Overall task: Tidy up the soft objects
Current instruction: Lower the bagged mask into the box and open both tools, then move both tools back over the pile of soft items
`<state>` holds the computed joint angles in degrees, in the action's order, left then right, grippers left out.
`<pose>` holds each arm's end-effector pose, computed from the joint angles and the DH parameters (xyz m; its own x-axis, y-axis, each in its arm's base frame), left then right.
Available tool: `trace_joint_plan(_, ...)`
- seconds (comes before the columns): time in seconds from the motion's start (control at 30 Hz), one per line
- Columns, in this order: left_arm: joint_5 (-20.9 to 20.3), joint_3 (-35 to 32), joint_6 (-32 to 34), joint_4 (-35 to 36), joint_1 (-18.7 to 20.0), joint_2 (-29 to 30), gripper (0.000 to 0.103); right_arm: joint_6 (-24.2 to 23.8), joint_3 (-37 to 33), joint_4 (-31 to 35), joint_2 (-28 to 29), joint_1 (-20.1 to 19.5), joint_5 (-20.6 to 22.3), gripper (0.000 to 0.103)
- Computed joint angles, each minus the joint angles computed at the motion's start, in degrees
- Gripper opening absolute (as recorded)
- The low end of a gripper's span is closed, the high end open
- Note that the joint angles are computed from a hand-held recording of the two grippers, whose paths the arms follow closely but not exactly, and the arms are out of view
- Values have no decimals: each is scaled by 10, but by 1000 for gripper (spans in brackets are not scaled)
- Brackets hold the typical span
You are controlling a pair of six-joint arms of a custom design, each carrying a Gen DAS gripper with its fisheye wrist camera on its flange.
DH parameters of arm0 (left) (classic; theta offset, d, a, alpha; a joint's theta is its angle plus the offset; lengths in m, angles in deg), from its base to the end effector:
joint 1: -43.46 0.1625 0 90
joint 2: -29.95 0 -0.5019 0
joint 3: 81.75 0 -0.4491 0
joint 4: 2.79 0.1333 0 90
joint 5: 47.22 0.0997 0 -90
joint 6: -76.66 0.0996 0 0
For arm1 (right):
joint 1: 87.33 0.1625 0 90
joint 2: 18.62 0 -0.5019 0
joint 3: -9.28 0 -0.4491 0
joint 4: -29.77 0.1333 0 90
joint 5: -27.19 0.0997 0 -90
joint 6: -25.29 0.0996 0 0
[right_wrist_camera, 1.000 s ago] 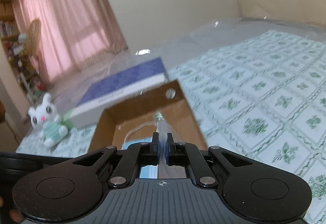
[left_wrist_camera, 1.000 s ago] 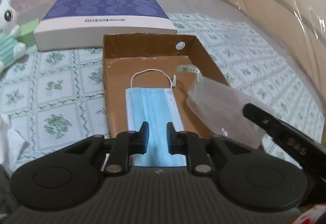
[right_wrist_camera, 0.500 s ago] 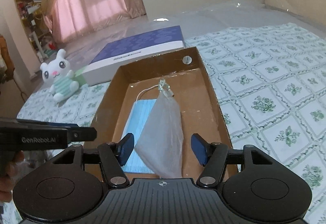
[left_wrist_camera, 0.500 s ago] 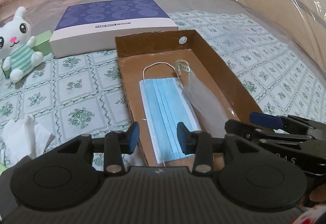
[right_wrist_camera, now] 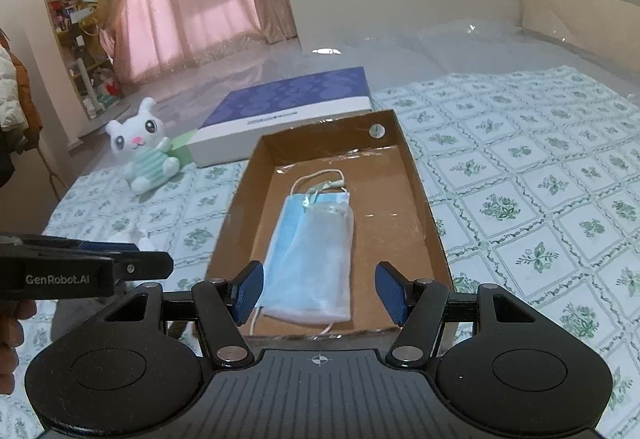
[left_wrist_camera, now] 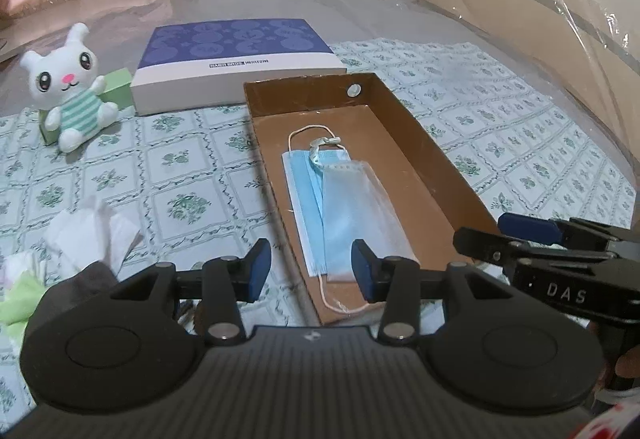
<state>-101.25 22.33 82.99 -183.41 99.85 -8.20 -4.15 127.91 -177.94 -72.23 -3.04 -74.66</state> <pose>-0.2289 -0.6909 0.0309 -0.7494 0.3256 -0.5765 0.5892 0.7252 -0.3563 0.0501 -0.6335 0.1797 -0.8636 -0.0701 0.4993 -0.4181 0.6530 -0.6315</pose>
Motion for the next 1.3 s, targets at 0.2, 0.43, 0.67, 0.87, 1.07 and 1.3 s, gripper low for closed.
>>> trace_joint_plan(0.2, 6, 50, -12, -28, -15, -33, 41, 11, 28, -14, -15, 14, -7, 62)
trace_joint_plan(0.43, 24, 112, -28, -58, -32, -74, 43, 16, 62, -25, -30, 29, -7, 62)
trace_joint_plan(0.67, 56, 165, -46, -84, -50, -109, 43, 13, 89, -31, -38, 42, 0, 62)
trace_joint_plan(0.87, 88, 216, -68, -107, -67, -139, 44, 8, 109, -29, -41, 49, 15, 62)
trace_joint_plan(1.07, 124, 271, -103, -122, -80, -173, 45, -6, 128, -35, -35, 51, 36, 62)
trace_joint_plan(1.3, 166, 321, -149, -128, -90, -205, 45, -2, 137, -23, -20, 55, 53, 62)
